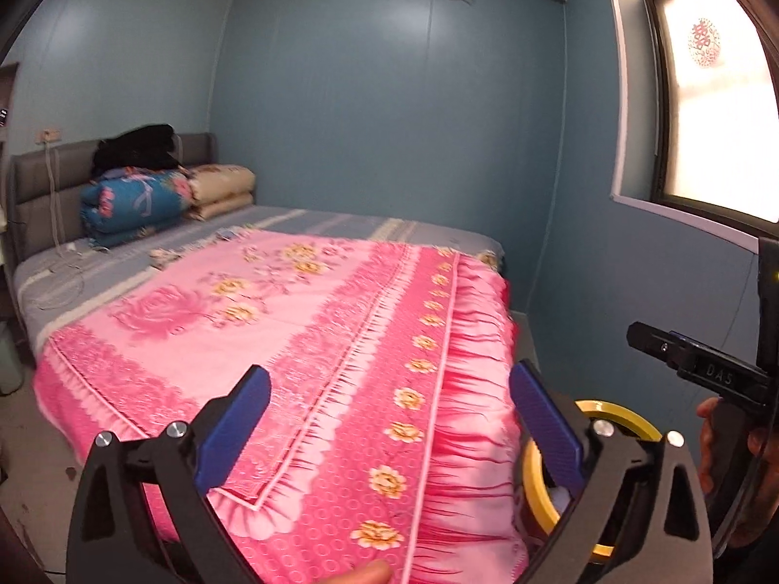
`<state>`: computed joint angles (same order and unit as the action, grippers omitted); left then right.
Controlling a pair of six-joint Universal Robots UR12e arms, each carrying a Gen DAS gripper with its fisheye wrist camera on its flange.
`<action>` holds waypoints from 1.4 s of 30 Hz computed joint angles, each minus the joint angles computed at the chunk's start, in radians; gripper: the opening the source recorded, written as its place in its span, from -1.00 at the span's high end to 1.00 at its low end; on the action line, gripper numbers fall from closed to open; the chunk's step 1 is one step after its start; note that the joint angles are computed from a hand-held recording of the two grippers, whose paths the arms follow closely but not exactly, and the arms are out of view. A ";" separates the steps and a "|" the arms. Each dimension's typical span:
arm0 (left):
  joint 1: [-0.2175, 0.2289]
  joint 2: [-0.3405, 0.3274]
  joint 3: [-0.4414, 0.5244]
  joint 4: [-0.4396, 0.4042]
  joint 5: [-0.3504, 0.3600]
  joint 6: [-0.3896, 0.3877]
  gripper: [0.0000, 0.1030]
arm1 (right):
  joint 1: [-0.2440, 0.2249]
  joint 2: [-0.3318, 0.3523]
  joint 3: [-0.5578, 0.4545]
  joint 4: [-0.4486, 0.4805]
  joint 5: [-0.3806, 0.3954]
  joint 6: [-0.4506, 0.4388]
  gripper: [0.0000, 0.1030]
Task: Collect trash
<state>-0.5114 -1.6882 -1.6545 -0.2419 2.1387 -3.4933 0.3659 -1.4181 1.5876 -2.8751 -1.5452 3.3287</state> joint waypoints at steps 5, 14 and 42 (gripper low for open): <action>-0.022 0.026 -0.028 0.031 0.068 -0.011 -0.84 | 0.060 0.020 0.016 -0.158 -0.060 0.012 -0.84; -0.068 0.035 -0.055 0.120 0.185 -0.009 -0.84 | 0.101 0.022 0.032 -0.261 -0.075 0.003 -0.84; -0.074 0.037 -0.062 0.123 0.211 -0.047 -0.84 | 0.094 -0.001 0.049 -0.246 -0.057 0.021 -0.85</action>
<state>-0.5850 -1.6511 -1.7164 -0.1193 2.3501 -3.5407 0.4600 -1.4188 1.6362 -3.1213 -1.6025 3.3496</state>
